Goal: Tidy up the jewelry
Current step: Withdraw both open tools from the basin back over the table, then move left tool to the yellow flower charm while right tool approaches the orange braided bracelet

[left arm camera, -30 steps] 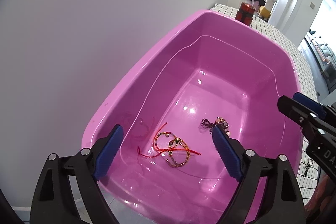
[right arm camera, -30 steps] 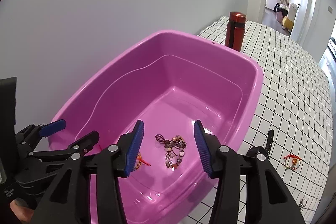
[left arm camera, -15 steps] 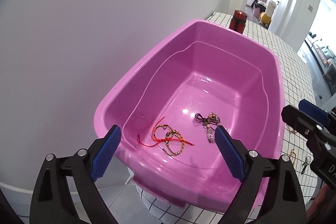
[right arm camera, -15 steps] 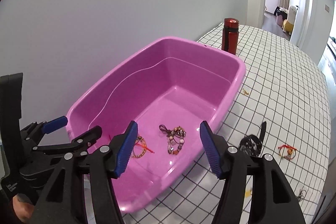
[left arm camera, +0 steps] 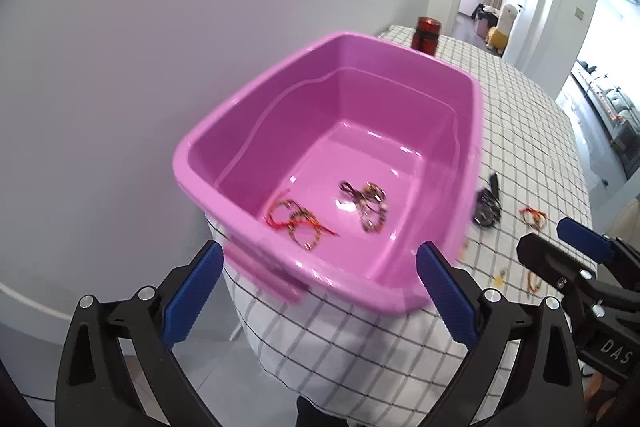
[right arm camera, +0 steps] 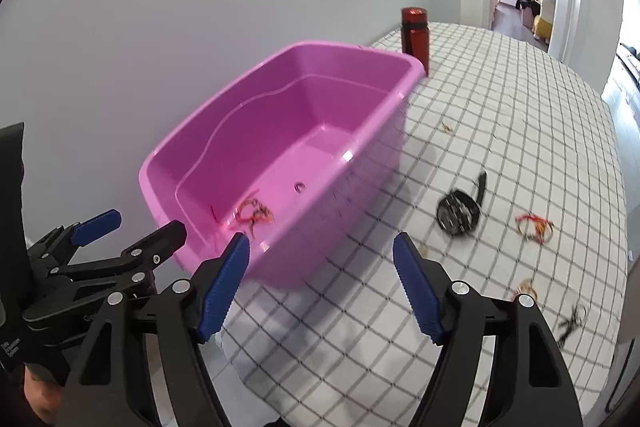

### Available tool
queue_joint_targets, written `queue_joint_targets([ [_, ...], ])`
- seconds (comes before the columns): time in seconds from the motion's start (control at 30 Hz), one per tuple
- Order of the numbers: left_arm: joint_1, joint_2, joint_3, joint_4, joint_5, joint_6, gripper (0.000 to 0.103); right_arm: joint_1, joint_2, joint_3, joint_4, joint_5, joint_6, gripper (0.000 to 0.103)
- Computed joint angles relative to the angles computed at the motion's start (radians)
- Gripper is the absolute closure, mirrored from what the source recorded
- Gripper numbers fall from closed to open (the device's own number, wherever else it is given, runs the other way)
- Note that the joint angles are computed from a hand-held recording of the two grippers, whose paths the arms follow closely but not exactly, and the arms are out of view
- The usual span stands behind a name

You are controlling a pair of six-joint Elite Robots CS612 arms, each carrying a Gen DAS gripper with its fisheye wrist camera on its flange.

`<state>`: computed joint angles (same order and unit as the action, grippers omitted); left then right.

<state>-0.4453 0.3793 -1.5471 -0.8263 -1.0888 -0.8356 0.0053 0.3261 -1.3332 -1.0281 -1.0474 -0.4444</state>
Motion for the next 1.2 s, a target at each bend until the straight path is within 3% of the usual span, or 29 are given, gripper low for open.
queue_joint_targets([
  [0.5,-0.123,0.019,-0.022,0.044,-0.005,-0.032,0.007,-0.133,0.086,-0.193,0.239,0.013,-0.087,0.032],
  [0.8,-0.180,0.028,0.018,0.002,-0.032,-0.049,0.007,-0.228,0.129,-0.256,0.263,0.022,-0.087,0.032],
  [1.03,-0.195,0.022,0.080,-0.037,-0.009,0.003,0.007,-0.268,0.150,-0.259,0.215,0.030,-0.038,0.032],
  [1.2,-0.178,0.029,0.119,-0.103,-0.002,0.059,0.007,-0.267,0.163,-0.238,0.144,0.019,0.024,0.032],
])
